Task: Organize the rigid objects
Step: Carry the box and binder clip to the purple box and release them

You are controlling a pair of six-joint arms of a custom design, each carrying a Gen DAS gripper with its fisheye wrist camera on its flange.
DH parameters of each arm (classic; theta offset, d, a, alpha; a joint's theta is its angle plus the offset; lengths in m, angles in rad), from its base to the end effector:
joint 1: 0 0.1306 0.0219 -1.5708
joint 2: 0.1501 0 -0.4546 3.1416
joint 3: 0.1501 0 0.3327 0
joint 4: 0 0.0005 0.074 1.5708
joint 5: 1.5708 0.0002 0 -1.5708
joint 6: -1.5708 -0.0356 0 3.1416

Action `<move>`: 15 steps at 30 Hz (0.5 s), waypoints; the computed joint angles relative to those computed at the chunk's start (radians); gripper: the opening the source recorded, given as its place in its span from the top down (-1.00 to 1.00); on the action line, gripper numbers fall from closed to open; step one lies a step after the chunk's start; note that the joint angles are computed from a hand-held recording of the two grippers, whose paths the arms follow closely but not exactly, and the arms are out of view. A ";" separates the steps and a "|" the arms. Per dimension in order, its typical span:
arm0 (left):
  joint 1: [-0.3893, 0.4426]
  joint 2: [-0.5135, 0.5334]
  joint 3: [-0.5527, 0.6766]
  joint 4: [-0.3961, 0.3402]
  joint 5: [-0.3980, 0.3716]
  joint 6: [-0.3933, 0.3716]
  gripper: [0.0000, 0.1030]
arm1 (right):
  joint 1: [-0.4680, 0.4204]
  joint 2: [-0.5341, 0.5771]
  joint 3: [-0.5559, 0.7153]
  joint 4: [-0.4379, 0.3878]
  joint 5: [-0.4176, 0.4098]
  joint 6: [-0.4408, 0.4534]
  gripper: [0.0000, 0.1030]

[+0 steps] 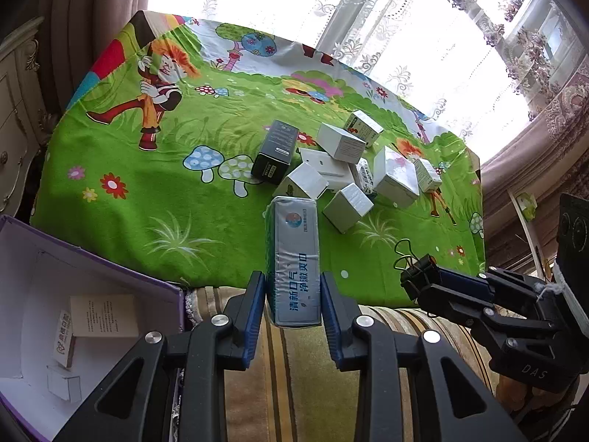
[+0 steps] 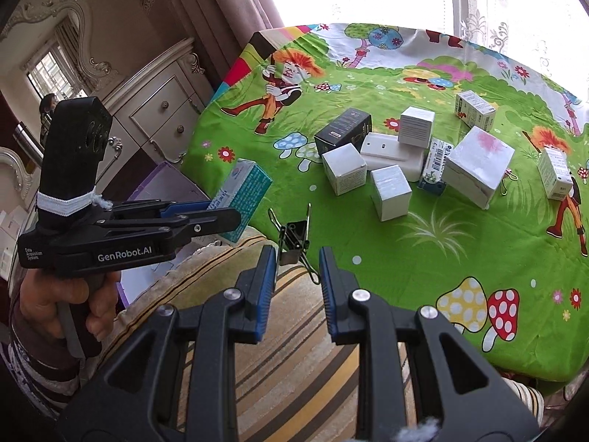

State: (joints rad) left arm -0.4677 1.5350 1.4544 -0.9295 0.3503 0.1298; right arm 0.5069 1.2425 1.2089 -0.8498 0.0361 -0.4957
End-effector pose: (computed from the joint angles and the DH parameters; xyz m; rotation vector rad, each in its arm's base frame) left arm 0.4069 -0.2198 0.4644 0.5742 2.5695 -0.6676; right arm 0.3009 0.1651 0.4820 0.0022 2.4944 0.3895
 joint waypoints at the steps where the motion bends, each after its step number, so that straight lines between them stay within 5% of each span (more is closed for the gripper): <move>1: 0.014 -0.004 -0.004 0.002 -0.003 0.001 0.39 | 0.010 0.009 0.008 0.002 -0.002 0.002 0.45; 15: 0.208 -0.045 -0.080 0.030 -0.044 0.017 0.39 | 0.129 0.200 0.157 -0.002 -0.085 0.054 0.45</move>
State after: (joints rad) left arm -0.2597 1.4900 1.3745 -0.8997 0.3061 0.1473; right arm 0.6361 1.4422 1.3656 -0.8517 -0.0490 -0.4415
